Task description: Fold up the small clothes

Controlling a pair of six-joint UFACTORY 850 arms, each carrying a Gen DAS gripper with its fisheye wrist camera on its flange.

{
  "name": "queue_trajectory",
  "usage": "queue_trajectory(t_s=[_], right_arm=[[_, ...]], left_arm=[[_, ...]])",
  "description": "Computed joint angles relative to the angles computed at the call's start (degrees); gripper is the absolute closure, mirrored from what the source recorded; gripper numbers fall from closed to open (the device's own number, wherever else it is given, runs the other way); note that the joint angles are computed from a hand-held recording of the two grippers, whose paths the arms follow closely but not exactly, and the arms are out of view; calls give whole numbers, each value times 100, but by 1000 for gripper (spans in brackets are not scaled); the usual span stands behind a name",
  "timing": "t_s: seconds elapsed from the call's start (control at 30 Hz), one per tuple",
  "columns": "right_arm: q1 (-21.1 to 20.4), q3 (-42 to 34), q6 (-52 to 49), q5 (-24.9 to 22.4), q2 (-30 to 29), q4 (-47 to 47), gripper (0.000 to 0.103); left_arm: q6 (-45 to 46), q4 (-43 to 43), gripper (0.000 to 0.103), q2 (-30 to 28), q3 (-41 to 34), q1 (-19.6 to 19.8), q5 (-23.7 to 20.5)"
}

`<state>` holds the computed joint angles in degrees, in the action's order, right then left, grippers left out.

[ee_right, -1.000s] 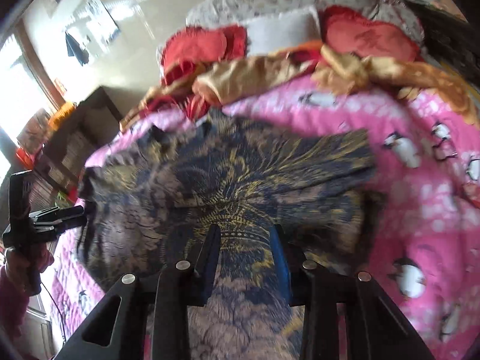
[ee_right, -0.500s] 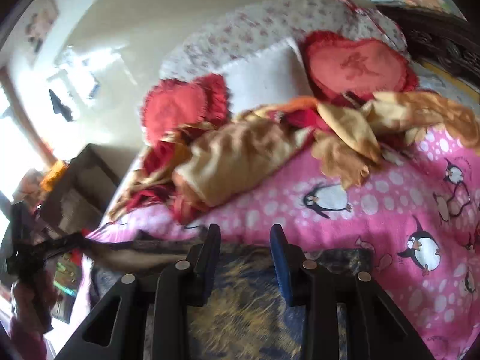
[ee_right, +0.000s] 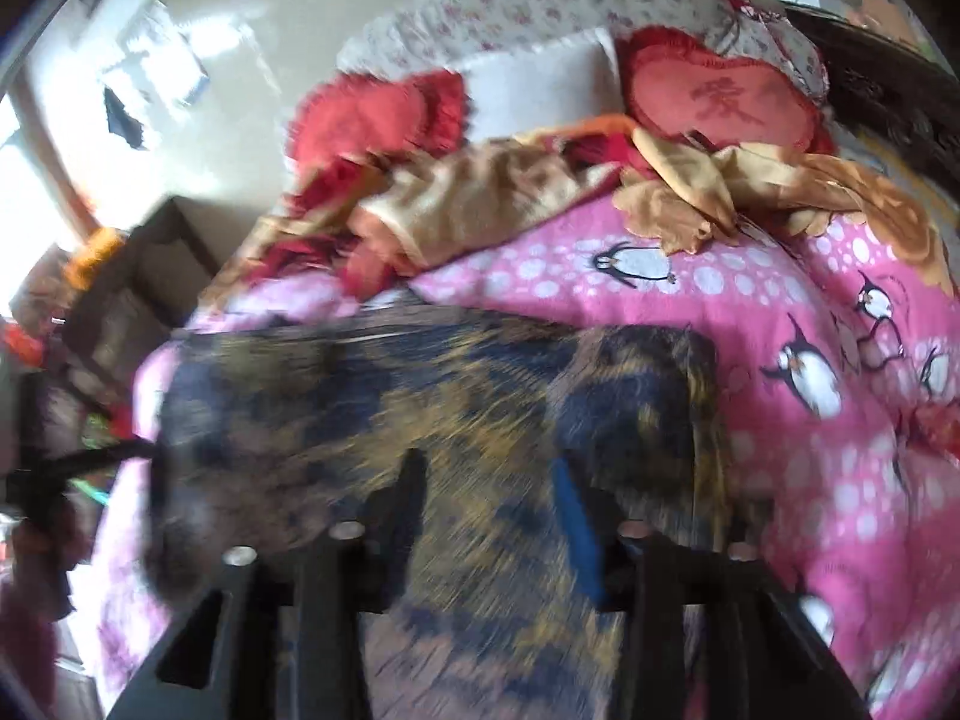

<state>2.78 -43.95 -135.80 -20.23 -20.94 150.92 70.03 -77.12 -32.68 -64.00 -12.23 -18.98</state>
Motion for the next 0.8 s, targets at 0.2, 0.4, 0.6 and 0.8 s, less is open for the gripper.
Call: queue_trajectory(t_s=[0.2, 0.4, 0.6, 0.8], right_arm=[[94, 1280, -393, 42, 885, 284, 44], [-4, 1948, -669, -119, 1113, 899, 44], [-29, 1998, -152, -614, 828, 398, 68], [85, 2063, -293, -763, 775, 771, 99]], left_arm=[[1144, -655, 44, 371, 841, 120, -207], [2797, -2068, 44, 557, 1477, 140, -462], [2453, -1662, 45, 326, 1371, 156, -660], [1896, -640, 87, 252, 1164, 170, -762]])
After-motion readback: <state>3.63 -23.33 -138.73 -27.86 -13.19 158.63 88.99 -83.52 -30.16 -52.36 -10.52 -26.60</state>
